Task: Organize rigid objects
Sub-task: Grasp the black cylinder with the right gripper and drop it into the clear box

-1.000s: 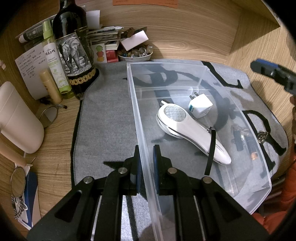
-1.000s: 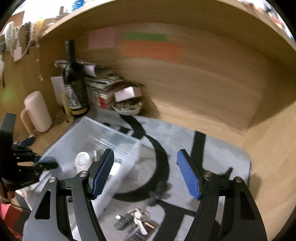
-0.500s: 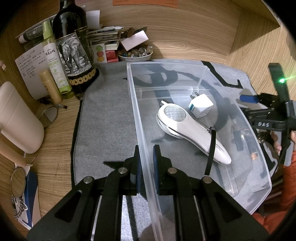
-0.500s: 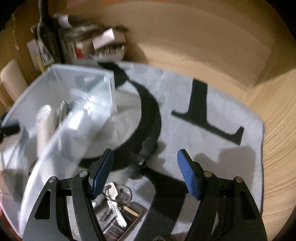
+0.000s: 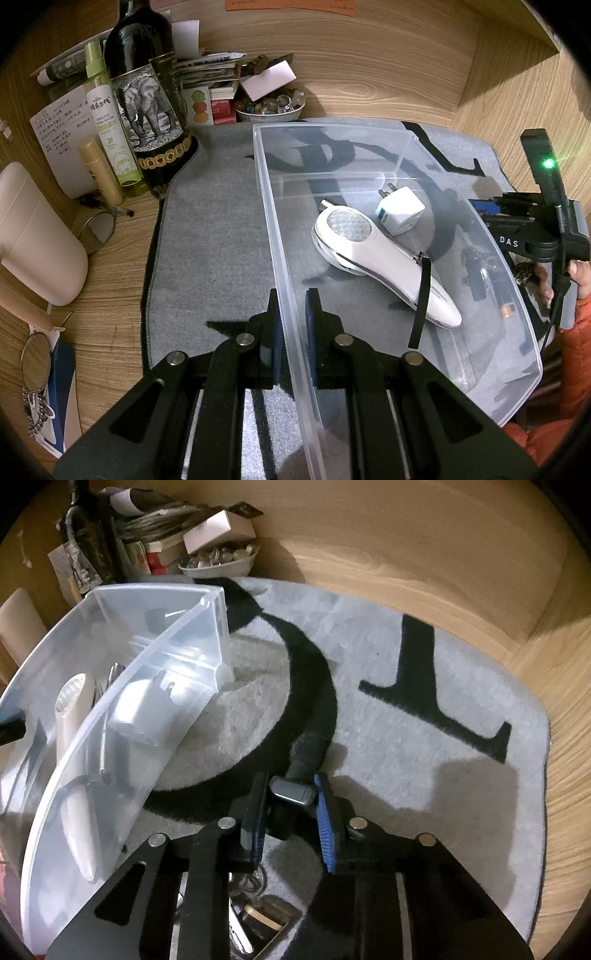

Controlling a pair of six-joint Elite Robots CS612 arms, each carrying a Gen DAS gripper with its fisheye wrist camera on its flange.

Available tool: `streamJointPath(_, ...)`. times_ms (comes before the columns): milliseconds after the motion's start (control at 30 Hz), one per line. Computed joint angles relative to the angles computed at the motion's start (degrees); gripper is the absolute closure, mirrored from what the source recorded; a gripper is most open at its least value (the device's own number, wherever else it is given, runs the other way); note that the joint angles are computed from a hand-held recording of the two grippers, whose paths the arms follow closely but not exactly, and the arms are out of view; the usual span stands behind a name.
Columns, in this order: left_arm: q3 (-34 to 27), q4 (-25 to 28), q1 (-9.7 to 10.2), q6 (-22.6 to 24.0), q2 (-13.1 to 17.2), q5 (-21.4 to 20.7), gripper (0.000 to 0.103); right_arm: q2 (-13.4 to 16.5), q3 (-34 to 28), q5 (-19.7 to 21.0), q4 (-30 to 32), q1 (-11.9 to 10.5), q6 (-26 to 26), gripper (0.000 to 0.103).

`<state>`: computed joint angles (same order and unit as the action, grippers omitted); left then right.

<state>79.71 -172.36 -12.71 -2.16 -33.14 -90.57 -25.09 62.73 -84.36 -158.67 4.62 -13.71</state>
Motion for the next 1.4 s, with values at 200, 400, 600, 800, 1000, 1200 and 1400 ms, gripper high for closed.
streamJointPath(200, 0.01, -0.01, 0.01, 0.11, -0.01, 0.06, 0.092, -1.06, 1.62, 0.8, -3.71, 0.1, 0.72, 0.081)
streamJointPath(400, -0.02, 0.02, 0.01, 0.16, -0.01, 0.1, 0.092, -3.11, 4.35, 2.78, -9.62, 0.12, 0.76, 0.081)
streamJointPath(600, 0.02, -0.02, 0.02, 0.15, -0.02, 0.04, 0.092, -4.6, 6.13, 5.12, -15.05, 0.34, 0.04, 0.081)
streamJointPath(800, 0.03, -0.03, 0.03, 0.14, -0.01, 0.0, 0.092, -5.46, 6.99, 7.84, -18.73, 0.81, -1.15, 0.081)
streamJointPath(1000, 0.04, -0.05, 0.04, 0.2, -0.01, 0.0, 0.092, -5.31, 6.62, 10.3, -18.68, 1.51, -3.37, 0.081)
streamJointPath(1200, 0.04, -0.06, 0.04, 0.14, -0.01, -0.05, 0.092, -3.94, 4.39, 10.8, -13.81, 2.42, -5.75, 0.081)
streamJointPath(1400, 0.05, -0.08, 0.03, 0.19, -0.01, -0.01, 0.092, -2.39, 1.79, 10.04, -8.02, 3.2, -7.93, 0.081)
